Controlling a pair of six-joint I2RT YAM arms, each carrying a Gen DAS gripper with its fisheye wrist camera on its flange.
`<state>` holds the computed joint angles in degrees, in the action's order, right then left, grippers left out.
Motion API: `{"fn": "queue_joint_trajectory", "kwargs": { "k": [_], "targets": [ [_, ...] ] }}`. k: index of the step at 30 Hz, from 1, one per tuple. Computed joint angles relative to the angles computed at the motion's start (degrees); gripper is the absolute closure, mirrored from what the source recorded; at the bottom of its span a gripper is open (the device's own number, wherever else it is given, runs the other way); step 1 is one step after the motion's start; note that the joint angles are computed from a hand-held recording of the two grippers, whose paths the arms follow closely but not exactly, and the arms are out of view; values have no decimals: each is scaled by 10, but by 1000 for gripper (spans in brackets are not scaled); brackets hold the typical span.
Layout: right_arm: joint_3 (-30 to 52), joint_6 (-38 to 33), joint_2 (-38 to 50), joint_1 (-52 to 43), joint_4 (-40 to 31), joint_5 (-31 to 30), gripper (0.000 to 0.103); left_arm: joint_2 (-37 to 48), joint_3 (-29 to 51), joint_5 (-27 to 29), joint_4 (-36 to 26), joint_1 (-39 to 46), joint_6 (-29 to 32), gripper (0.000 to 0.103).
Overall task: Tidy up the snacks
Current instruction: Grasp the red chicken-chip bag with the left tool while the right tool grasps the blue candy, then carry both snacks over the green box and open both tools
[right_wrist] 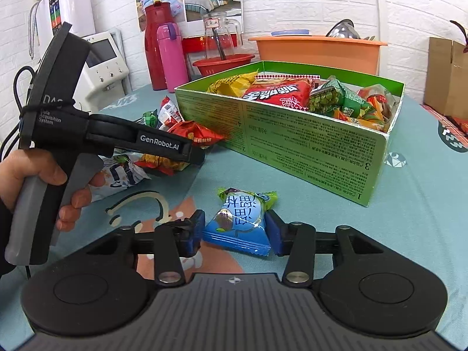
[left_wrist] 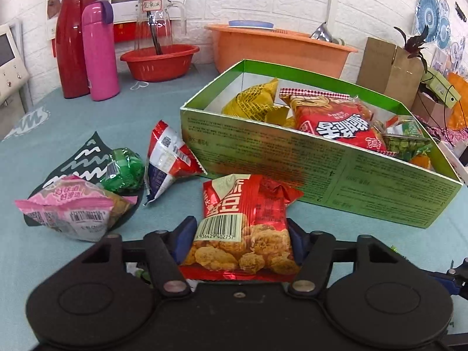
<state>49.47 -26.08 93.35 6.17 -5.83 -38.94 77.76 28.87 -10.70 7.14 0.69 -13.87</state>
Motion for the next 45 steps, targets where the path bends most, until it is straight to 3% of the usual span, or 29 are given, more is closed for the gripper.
{"fn": "queue_joint_trajectory", "kwargs": {
  "k": [15, 17, 21, 28, 33, 38, 45],
  "targets": [
    [-16, 15, -48, -29, 8, -55, 34, -70, -14, -7, -39, -40, -25, 12],
    [-13, 15, -50, -32, 5, -60, 49, -77, -14, -9, -43, -44, -25, 13],
    [-9, 15, -48, -34, -2, -68, 52, -89, -13, -4, -47, -44, -27, 13],
    [-7, 20, -54, -48, 6, -91, 53, -168, -22, 51, -63, -19, -44, 14],
    [8, 61, -56, -57, 55, -111, 53, -204, 8, 90, -68, -9, -50, 14],
    [47, 124, -18, -42, 138, -83, 53, -149, 60, 87, -31, -17, -47, 13],
    [151, 194, 92, -17, 205, -16, 53, 13, 159, 120, 33, 18, -56, 14]
  ]
}}
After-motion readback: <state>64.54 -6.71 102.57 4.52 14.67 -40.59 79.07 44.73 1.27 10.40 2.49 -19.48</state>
